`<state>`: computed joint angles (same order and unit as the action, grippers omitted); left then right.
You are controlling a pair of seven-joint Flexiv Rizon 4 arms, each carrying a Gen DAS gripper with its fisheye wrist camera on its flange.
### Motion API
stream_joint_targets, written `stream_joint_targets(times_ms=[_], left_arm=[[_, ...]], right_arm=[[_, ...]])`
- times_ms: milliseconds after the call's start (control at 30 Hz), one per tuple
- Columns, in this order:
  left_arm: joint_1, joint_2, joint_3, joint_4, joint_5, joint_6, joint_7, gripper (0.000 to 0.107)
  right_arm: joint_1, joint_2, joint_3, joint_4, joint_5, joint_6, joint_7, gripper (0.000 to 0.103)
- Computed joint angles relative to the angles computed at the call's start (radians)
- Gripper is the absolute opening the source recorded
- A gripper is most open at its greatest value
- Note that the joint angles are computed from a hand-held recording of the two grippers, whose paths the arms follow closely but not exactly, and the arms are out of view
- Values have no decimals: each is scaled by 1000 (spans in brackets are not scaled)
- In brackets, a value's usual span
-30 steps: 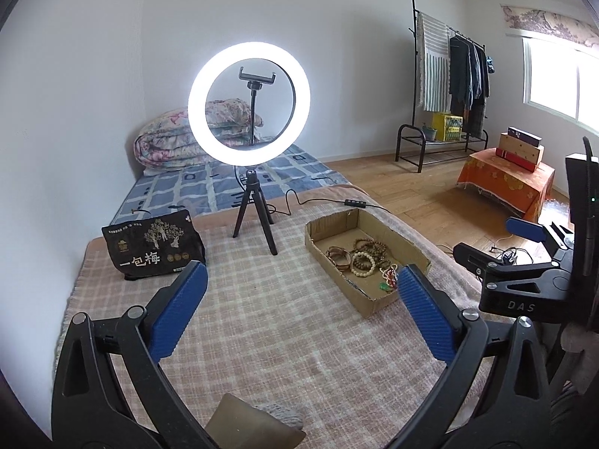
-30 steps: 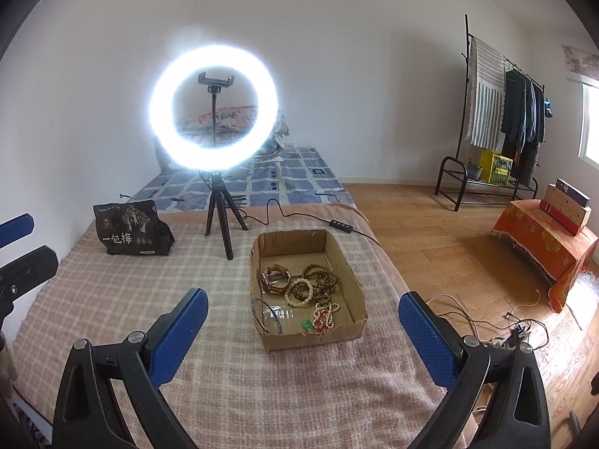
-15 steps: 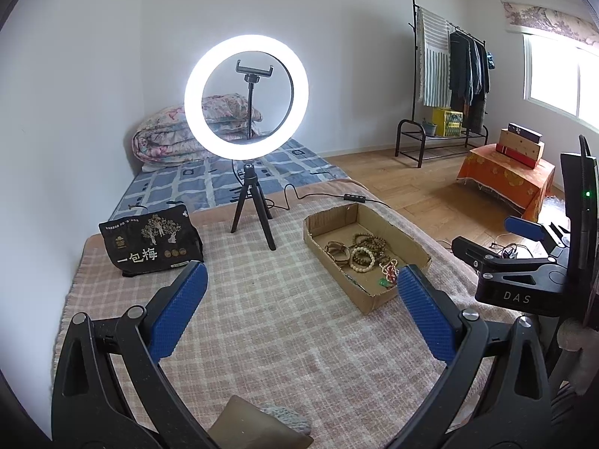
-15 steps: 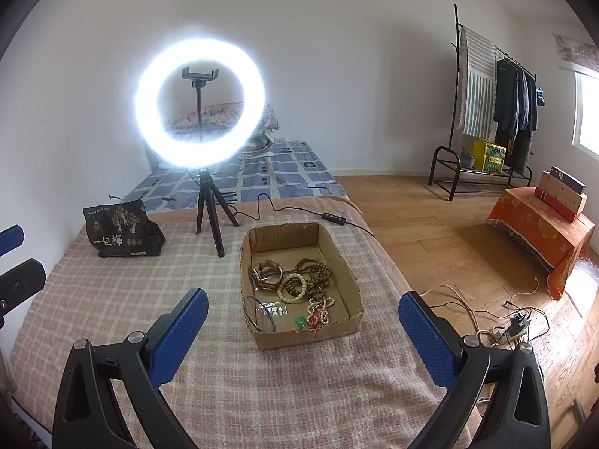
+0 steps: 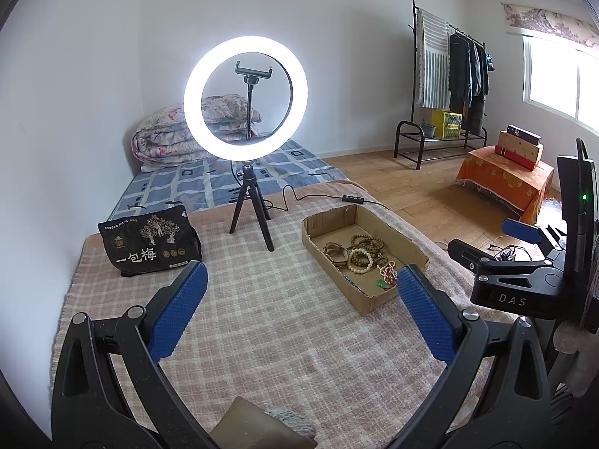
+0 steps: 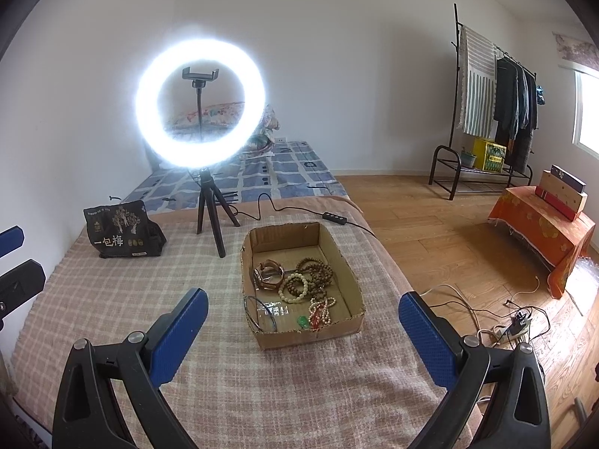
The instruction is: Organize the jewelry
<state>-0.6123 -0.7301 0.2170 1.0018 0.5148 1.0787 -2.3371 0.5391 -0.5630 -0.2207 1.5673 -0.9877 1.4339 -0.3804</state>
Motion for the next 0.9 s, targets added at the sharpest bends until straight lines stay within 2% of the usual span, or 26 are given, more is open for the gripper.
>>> stream_joint_targets(times_ms=[900], left_arm=[[-1,-1,-1,-2,4,-2,-6,103]], right_arm=[[4,-2,1,-1,9,-5,-6,103]])
